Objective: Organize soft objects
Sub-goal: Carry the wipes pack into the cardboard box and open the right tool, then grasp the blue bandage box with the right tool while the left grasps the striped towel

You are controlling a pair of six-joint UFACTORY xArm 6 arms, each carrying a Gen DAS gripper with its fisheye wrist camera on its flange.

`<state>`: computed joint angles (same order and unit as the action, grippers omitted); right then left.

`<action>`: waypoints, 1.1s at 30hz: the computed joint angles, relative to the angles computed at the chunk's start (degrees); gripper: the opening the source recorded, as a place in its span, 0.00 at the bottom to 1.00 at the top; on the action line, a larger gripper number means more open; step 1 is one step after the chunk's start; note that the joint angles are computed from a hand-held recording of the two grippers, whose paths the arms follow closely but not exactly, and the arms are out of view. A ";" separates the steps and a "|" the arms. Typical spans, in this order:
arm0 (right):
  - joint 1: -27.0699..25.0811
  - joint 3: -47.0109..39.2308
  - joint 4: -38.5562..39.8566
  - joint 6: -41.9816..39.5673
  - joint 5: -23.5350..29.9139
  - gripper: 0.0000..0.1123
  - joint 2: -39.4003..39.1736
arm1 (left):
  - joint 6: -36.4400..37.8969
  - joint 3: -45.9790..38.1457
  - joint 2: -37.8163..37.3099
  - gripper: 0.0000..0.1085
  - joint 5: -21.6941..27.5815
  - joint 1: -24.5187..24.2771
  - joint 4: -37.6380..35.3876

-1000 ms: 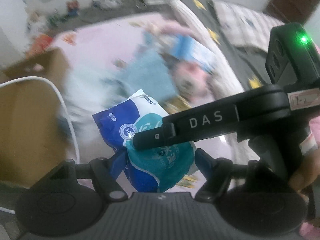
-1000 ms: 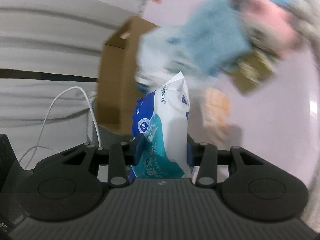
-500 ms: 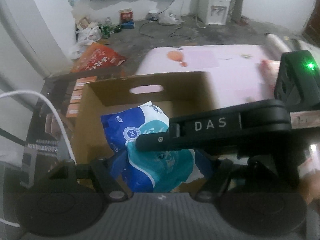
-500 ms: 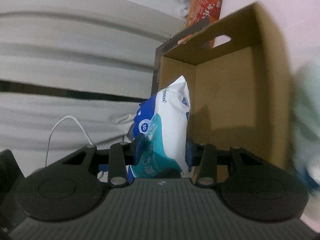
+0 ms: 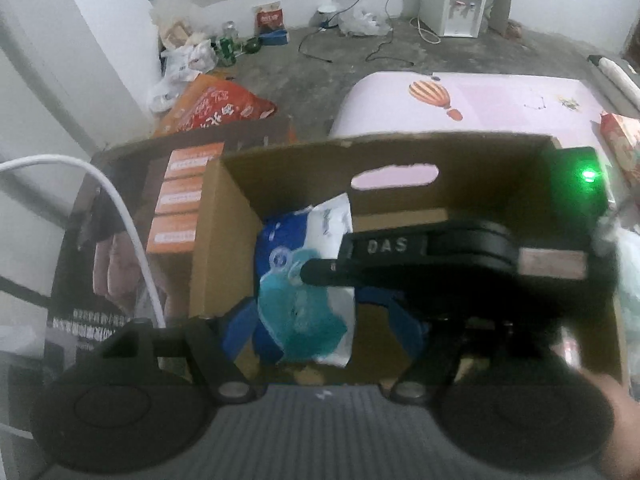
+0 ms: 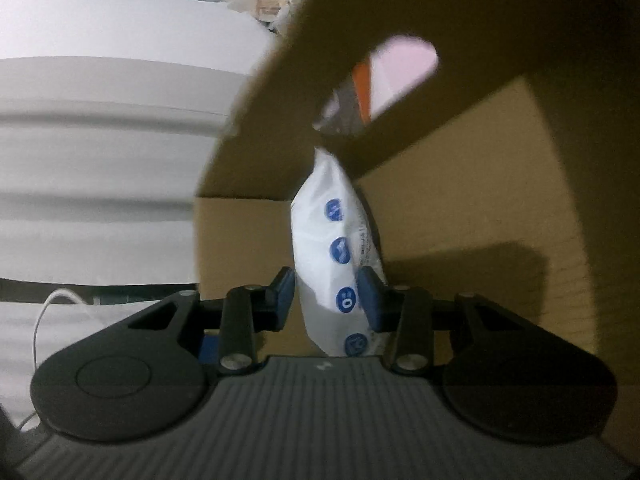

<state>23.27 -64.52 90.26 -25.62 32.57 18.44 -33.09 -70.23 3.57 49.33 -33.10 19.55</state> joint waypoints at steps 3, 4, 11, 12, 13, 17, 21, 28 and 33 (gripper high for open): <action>0.94 0.37 1.23 0.32 -1.91 0.31 0.10 | -0.64 2.67 -2.30 0.68 0.17 -0.36 -0.92; 0.97 0.38 1.86 0.61 -2.28 0.31 0.18 | -1.20 3.57 -3.18 0.68 0.49 -0.66 -1.22; -0.07 3.00 -4.25 2.51 -1.68 0.40 -3.64 | -6.97 6.80 -8.93 0.68 2.02 -3.16 -2.54; -0.35 4.09 -4.85 2.11 -1.85 0.43 -5.32 | -8.38 7.00 -9.92 0.68 2.27 -3.81 -2.58; -0.93 5.60 -5.70 1.77 -1.86 0.46 -7.72 | -9.46 7.11 -10.66 0.69 2.53 -4.32 -2.57; -4.60 10.98 -3.08 -3.04 1.17 0.50 -16.60 | -14.13 5.09 -11.81 0.70 4.99 -7.83 -1.59; -12.80 17.28 -1.77 -5.77 10.37 0.52 -26.01 | -18.70 0.33 -9.42 0.70 7.49 -13.14 -0.67; -39.99 29.49 -16.44 1.09 32.96 0.56 -45.54 | -22.24 -15.22 3.21 0.70 9.24 -23.03 -4.98; -62.77 27.66 -30.94 -1.02 49.59 0.59 -47.60 | -22.17 -30.43 15.56 0.71 11.88 -28.83 -8.35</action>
<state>-39.50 -36.86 59.32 -26.64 82.16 -29.16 -55.26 -100.66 19.12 61.21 -61.93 11.20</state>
